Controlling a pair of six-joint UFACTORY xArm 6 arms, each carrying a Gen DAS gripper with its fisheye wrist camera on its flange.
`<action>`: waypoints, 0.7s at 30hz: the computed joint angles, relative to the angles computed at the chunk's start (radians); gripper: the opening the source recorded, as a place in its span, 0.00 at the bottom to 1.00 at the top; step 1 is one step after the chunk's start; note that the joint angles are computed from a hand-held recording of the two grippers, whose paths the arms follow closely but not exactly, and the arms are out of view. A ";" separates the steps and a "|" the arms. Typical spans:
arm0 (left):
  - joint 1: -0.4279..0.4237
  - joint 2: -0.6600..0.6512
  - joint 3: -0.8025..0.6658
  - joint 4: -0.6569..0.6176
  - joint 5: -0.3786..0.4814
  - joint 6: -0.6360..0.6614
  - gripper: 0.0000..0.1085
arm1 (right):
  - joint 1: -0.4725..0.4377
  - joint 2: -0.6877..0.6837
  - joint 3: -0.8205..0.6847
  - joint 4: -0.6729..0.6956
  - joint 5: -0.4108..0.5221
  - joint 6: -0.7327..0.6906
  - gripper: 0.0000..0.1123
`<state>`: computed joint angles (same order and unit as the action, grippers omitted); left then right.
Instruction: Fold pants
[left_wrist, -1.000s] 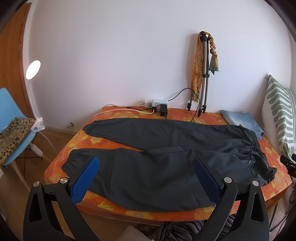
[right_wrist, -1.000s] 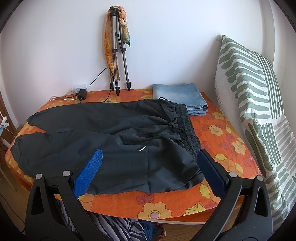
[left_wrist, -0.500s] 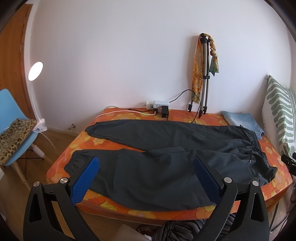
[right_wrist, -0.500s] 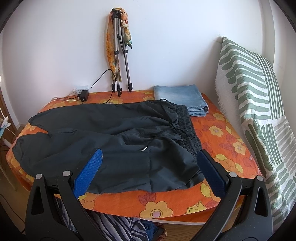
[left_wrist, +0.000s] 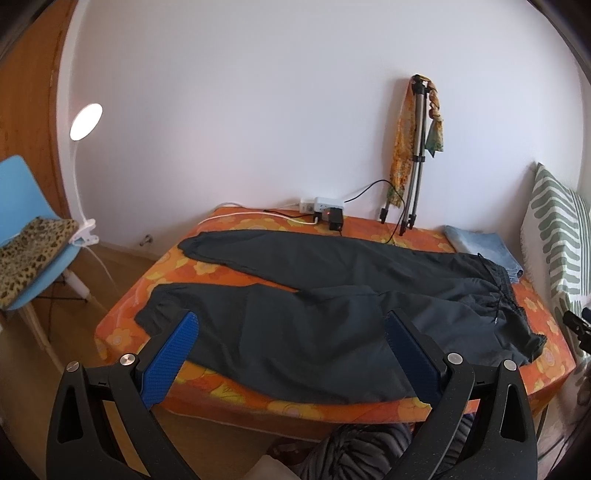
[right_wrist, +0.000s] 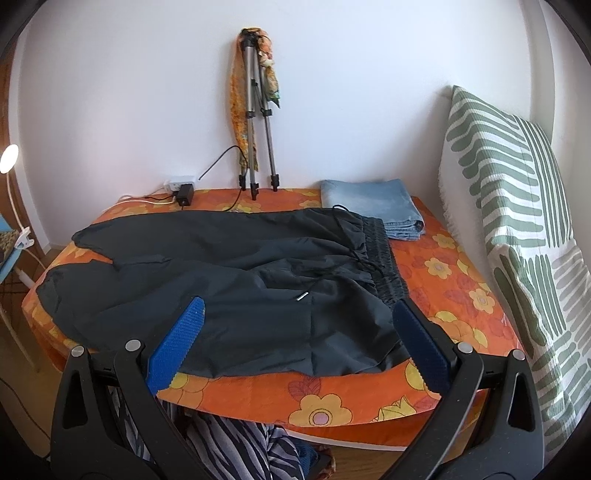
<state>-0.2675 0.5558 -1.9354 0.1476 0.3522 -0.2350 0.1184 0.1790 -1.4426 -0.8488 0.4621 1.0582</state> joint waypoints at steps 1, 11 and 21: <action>0.007 -0.013 0.024 0.008 -0.012 -0.002 0.93 | 0.002 -0.005 0.008 -0.008 -0.007 -0.005 0.92; 0.111 -0.081 0.169 -0.084 -0.085 0.064 0.79 | 0.056 -0.009 0.036 -0.046 -0.080 -0.150 0.88; 0.217 0.058 0.012 -0.110 0.054 0.104 0.42 | 0.096 0.057 0.046 0.144 -0.201 -0.457 0.77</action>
<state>-0.0503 0.6140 -1.9237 0.0381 0.4064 -0.1314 0.2143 0.2357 -1.3965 -0.7049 0.2608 0.6013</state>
